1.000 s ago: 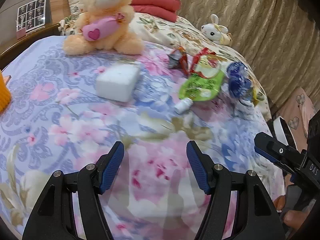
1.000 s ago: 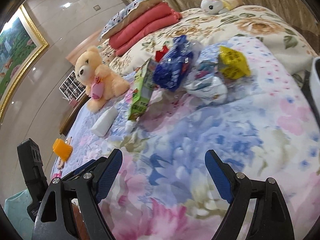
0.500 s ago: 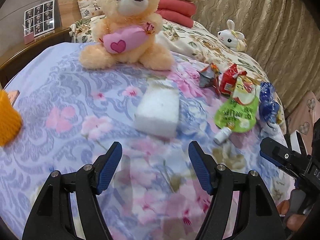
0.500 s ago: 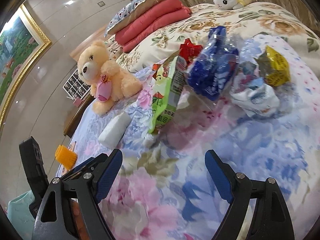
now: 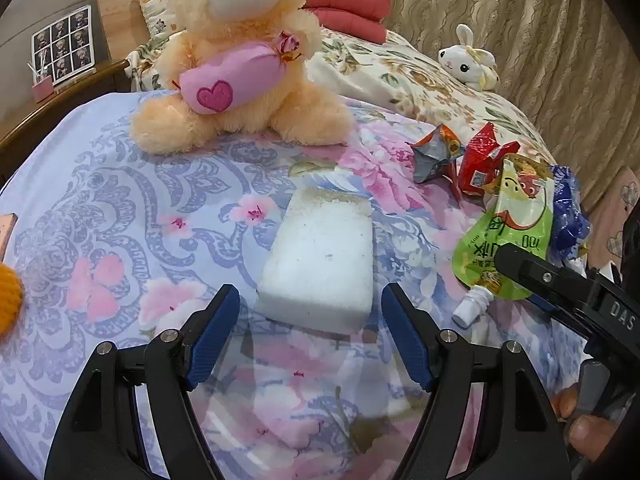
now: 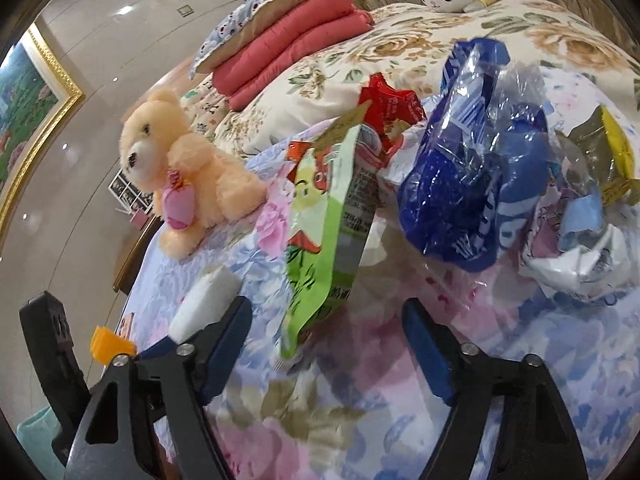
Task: Collect trash
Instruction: 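Grasp the white sponge block with left tool while right tool grasps green spout pouch, then lift the sponge block and green pouch toward the trash bin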
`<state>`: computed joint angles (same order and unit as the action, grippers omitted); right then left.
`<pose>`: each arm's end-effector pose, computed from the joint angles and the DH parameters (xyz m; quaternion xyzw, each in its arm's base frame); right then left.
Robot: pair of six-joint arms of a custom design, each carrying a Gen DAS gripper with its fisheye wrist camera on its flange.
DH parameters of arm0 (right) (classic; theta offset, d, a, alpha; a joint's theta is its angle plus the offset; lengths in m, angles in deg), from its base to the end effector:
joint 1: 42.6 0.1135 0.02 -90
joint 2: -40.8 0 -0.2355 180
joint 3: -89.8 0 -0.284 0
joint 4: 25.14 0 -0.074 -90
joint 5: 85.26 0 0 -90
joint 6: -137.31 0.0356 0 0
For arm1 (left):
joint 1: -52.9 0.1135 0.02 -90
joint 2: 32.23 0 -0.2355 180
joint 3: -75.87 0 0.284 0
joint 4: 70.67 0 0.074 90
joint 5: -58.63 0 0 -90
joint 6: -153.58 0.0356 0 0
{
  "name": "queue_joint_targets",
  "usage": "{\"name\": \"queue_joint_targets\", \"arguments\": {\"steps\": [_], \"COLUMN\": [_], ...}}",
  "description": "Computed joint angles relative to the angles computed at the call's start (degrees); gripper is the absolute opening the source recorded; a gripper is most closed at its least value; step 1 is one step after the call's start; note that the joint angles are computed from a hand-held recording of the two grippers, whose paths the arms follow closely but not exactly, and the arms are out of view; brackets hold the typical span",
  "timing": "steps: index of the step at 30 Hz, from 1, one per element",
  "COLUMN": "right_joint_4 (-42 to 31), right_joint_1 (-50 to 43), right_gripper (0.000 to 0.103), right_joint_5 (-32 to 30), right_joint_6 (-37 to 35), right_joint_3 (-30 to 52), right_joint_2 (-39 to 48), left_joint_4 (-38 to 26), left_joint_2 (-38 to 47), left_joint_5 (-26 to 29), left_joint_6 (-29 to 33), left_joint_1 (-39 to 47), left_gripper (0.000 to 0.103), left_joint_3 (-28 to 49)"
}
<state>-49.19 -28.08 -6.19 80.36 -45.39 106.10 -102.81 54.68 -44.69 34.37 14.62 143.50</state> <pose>0.2551 0.0730 0.1516 0.1115 0.9121 0.2355 0.3165 0.2744 -0.2061 0.1700 0.0359 0.9376 -0.0912 0.3336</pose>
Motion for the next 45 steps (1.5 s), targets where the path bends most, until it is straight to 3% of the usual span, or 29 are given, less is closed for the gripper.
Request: {"name": "queue_joint_targets", "arguments": {"steps": [2, 3, 4, 5, 8, 14, 26, 28, 32, 34, 35, 36, 40, 43, 45], "right_joint_4": [0.45, 0.50, 0.63, 1.38, 0.93, -4.29, -24.97, -26.96, -27.20, -26.29, -25.63, -24.68, -21.85, -22.50, -23.62], "right_joint_1": [-0.07, -0.03, 0.04, -0.10, 0.78, 1.42, -1.43, -2.23, -3.75, -2.31, -1.61, -0.84, 3.14, 4.94, 3.52], "right_gripper": [0.059, 0.050, 0.043, 0.031, 0.019, 0.017, 0.009, 0.009, 0.018, 0.036, 0.052, 0.055, 0.055, 0.039, 0.037], "right_joint_5": [-0.02, -0.01, -0.22, -0.75, -0.09, -1.44, -5.43, -6.04, -9.80, -8.88, -8.68, -8.52, -4.62, -0.95, -1.75], "right_joint_6": [0.20, 0.06, 0.13, 0.39, -0.36, -1.64, -4.09, -4.90, -5.80, -5.80, -5.45, -5.17, -5.35, -6.08, -6.22], "right_joint_3": [0.14, 0.15, 0.02, -0.61, -2.50, -6.69, -14.07, -14.31, -14.12, -14.22, -14.38, -14.73, -14.27, -13.58, -14.40], "right_joint_2": [0.47, 0.45, 0.15, -0.59, -4.91, -15.90, -44.75, -45.56, -41.74, -40.25, -39.73, -38.98, -34.03, -33.47, -36.05], "left_joint_4": [0.53, 0.76, 0.78, 0.48, 1.29, 0.77, -0.52, -0.44, -1.29, -1.78, -2.08, -2.40, -2.92, -3.13, -3.13], "left_joint_2": [0.36, 0.38, 0.54, 0.93, -0.87, -5.85, -10.00, -9.75, -10.00, -10.57, -11.03, -11.49, -12.36, -12.54, -12.29], "left_joint_5": [-0.12, -0.27, 0.02, 0.39, -0.11, -1.63, -5.13, -5.33, -6.27, -6.47, -6.82, -7.00, -6.99, -7.20, -7.49], "left_joint_6": [0.01, 0.09, 0.37, 0.75, 0.80, -1.85, -6.98, -7.77, -9.06, -9.47, -9.67, -9.76, -10.31, -10.58, -10.65], "left_joint_1": [-0.04, -0.18, -0.24, -0.30, -1.20, -4.95, -15.23, -16.36, -17.72, -17.83, -17.96, -17.91, -17.82, -18.38, -19.27], "left_gripper": [0.070, 0.055, 0.047, 0.048, 0.047, 0.046, 0.046, 0.046, 0.046, 0.046, 0.046, 0.046, 0.046, 0.046, 0.046], "left_joint_3": [0.03, -0.02, 0.06, 0.40, -1.20, -5.17, -6.59, -6.33, -6.37, -6.78, -7.13, -7.43, -8.32, -8.44, -8.01]}}
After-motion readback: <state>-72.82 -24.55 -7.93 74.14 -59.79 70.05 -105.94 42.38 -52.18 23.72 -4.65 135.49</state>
